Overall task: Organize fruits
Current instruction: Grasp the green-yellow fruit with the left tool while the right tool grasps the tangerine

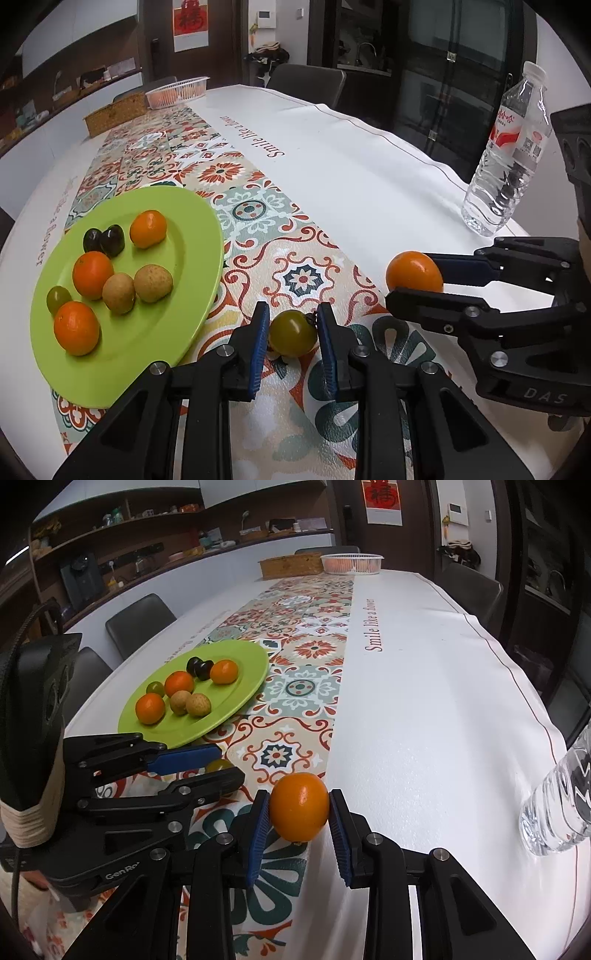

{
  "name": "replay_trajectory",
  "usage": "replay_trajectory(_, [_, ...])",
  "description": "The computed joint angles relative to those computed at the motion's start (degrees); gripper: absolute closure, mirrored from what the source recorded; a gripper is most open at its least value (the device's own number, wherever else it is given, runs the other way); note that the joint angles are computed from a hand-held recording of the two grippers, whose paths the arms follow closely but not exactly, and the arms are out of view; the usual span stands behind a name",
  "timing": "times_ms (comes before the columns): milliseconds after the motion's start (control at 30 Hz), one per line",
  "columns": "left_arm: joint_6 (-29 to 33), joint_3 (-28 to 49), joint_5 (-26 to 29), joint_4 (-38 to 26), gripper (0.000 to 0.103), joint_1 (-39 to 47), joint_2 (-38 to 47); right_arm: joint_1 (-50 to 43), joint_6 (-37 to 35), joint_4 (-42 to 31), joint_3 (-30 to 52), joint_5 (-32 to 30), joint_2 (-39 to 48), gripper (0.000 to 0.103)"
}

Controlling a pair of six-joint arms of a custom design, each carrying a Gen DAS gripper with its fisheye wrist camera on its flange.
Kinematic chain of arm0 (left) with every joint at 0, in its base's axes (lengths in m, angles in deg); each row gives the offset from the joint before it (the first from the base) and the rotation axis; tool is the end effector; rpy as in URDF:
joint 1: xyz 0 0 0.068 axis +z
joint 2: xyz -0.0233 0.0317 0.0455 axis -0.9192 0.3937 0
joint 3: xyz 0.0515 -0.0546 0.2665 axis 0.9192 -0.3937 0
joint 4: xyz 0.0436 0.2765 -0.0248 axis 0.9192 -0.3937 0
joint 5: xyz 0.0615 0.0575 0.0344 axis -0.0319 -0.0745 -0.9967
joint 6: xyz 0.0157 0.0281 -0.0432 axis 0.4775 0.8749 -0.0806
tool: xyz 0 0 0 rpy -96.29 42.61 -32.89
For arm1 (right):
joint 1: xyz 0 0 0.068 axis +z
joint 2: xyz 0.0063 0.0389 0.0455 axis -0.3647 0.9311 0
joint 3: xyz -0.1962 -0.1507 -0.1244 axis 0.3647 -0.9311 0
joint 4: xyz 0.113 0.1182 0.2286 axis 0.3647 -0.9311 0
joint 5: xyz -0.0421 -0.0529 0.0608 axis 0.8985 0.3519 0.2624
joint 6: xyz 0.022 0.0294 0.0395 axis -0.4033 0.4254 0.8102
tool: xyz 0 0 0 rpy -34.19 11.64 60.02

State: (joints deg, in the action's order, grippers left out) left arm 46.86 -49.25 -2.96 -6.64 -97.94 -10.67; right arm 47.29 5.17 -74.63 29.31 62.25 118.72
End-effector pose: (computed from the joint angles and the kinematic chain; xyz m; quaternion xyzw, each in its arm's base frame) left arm 0.1777 -0.1092 0.0975 0.2597 0.9025 -0.1112 0.3252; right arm 0.1288 0.2822 0.1458 -0.0686 0.9317 0.1049 0.3408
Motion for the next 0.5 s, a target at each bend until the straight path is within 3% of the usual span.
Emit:
replay_trajectory(200, [-1.37,-1.36,0.21,-3.09,0.078,0.47,-6.47,0.35,0.01,-0.41,0.16,0.45,-0.73,0.070])
replay_trajectory(500, [-1.95,-2.32,0.05,-18.38,0.078,3.15,-28.34,2.74,-1.13,-2.89,3.23,3.33,-2.37,0.070])
